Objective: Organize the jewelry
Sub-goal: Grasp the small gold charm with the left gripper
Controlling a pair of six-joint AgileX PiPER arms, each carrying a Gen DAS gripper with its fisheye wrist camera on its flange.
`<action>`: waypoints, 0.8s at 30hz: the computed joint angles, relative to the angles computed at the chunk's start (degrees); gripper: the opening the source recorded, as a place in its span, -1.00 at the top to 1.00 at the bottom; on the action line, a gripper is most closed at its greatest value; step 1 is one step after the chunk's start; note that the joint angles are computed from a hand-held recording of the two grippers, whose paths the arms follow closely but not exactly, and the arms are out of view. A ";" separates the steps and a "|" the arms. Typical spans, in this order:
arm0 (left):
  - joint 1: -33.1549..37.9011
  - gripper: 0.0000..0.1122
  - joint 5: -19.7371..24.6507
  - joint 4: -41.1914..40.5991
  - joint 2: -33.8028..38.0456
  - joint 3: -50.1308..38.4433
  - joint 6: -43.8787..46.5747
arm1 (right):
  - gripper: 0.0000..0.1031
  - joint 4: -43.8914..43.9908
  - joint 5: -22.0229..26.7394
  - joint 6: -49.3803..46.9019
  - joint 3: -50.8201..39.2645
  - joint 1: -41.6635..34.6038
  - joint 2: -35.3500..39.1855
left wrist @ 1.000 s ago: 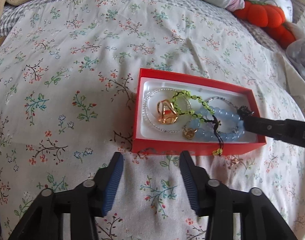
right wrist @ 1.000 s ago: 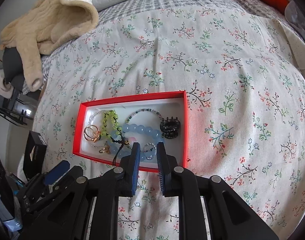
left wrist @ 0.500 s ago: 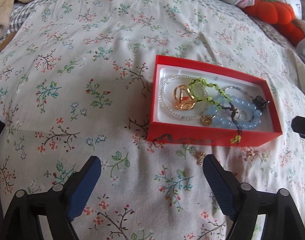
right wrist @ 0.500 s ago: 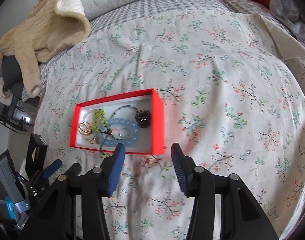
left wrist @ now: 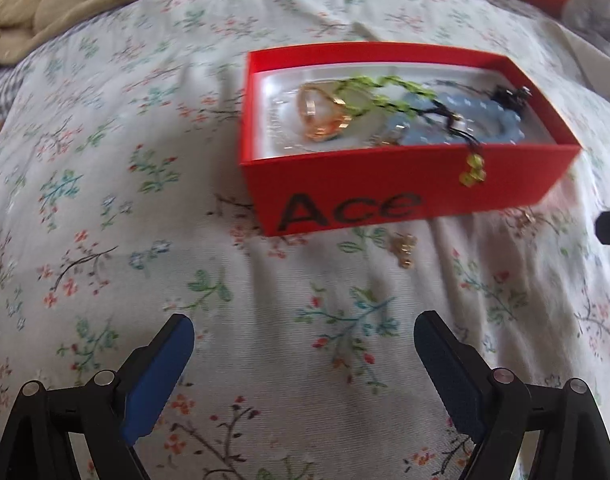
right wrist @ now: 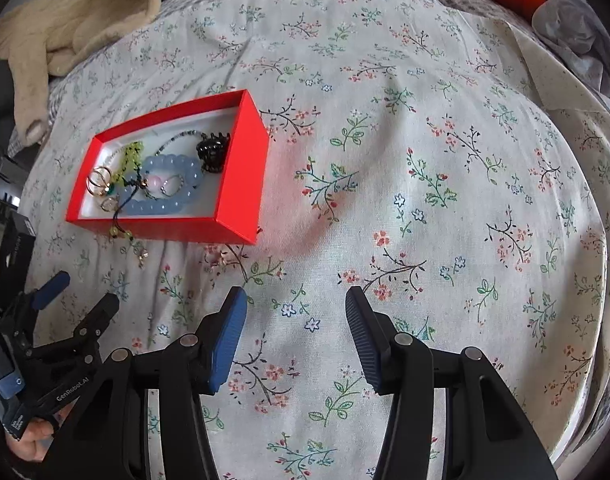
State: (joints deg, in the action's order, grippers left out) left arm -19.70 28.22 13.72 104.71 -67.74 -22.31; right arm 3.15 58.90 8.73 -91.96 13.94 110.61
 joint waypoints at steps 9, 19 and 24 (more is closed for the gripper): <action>0.47 -0.11 -2.97 -17.40 3.73 -2.74 20.13 | -0.05 0.29 -4.61 -3.75 5.34 0.16 -0.17; 1.28 0.48 -2.83 -23.47 7.53 -7.66 25.56 | -0.05 -0.46 -3.78 -5.54 4.89 0.89 0.85; 0.88 0.93 -2.46 -23.38 7.61 -8.12 26.19 | -0.05 -0.04 -2.67 -5.75 2.59 0.31 1.97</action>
